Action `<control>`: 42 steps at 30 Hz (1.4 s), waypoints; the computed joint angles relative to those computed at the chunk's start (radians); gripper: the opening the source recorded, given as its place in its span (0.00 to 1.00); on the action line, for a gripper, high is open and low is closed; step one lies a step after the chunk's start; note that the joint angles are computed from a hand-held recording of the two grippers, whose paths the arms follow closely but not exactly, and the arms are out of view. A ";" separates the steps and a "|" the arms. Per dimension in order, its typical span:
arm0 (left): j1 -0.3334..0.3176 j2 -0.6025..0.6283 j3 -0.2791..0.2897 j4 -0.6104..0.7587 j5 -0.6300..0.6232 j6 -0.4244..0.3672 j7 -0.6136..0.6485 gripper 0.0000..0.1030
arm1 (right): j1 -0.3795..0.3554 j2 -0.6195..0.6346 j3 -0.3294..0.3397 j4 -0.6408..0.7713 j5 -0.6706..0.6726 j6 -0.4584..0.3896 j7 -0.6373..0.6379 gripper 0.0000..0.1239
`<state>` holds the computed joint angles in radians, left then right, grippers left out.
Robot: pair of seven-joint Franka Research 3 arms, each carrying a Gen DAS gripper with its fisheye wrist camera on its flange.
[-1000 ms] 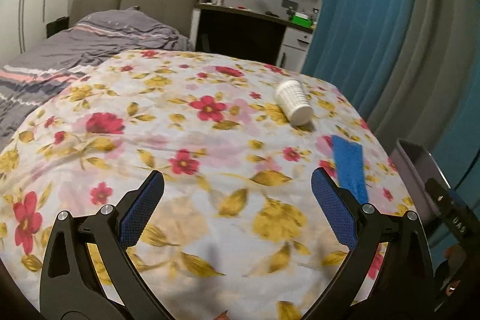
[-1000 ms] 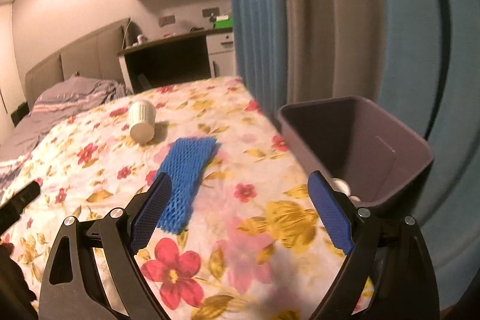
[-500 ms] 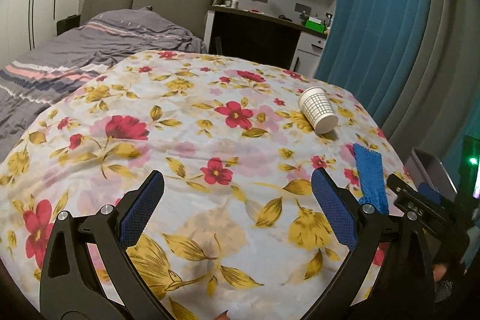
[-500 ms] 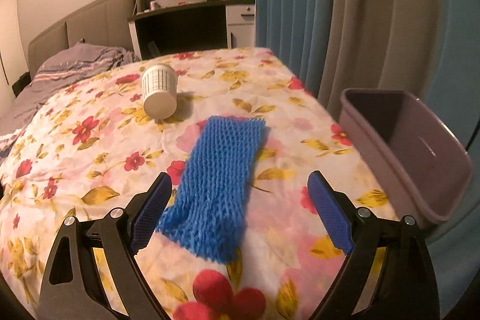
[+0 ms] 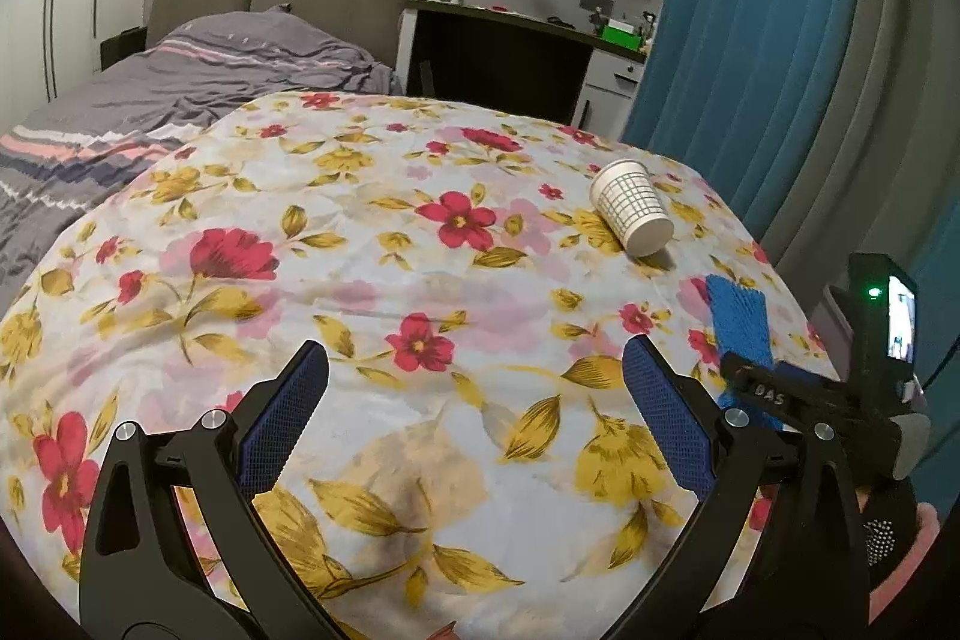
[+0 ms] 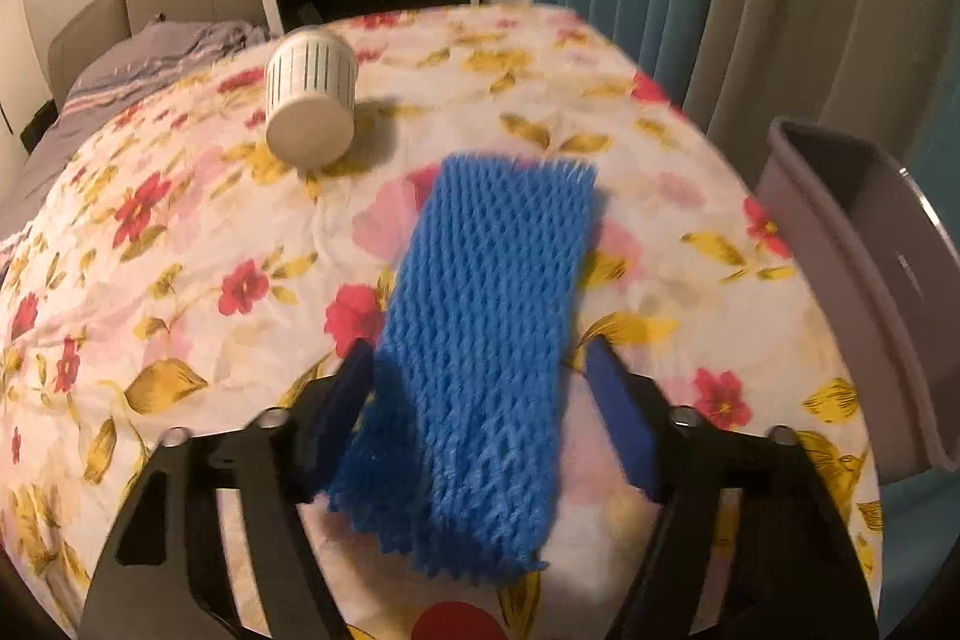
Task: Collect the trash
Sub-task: 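Grasp the blue mesh sleeve with the right tool while the left tool grasps the grid cup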
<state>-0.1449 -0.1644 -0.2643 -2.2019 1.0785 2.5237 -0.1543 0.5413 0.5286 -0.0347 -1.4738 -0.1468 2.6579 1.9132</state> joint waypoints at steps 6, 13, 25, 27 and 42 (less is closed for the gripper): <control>-0.007 0.043 0.008 0.053 -0.008 0.031 0.053 0.94 | -0.022 -0.012 0.021 -0.025 0.035 0.034 -0.033 0.18; -0.030 0.159 0.030 0.193 0.019 0.062 0.112 0.94 | 0.016 -0.054 -0.050 -0.097 -0.001 0.157 0.017 0.09; -0.082 0.587 0.132 0.674 -0.148 0.177 0.350 0.94 | 0.047 -0.152 -0.196 -0.232 -0.162 0.361 0.213 0.09; -0.075 0.658 0.127 0.759 -0.232 0.172 0.423 0.94 | 0.039 -0.153 -0.192 -0.236 -0.159 0.373 0.207 0.09; -0.103 0.854 0.179 0.995 -0.584 0.100 0.744 0.58 | 0.002 -0.167 -0.156 -0.275 -0.033 0.423 0.059 0.09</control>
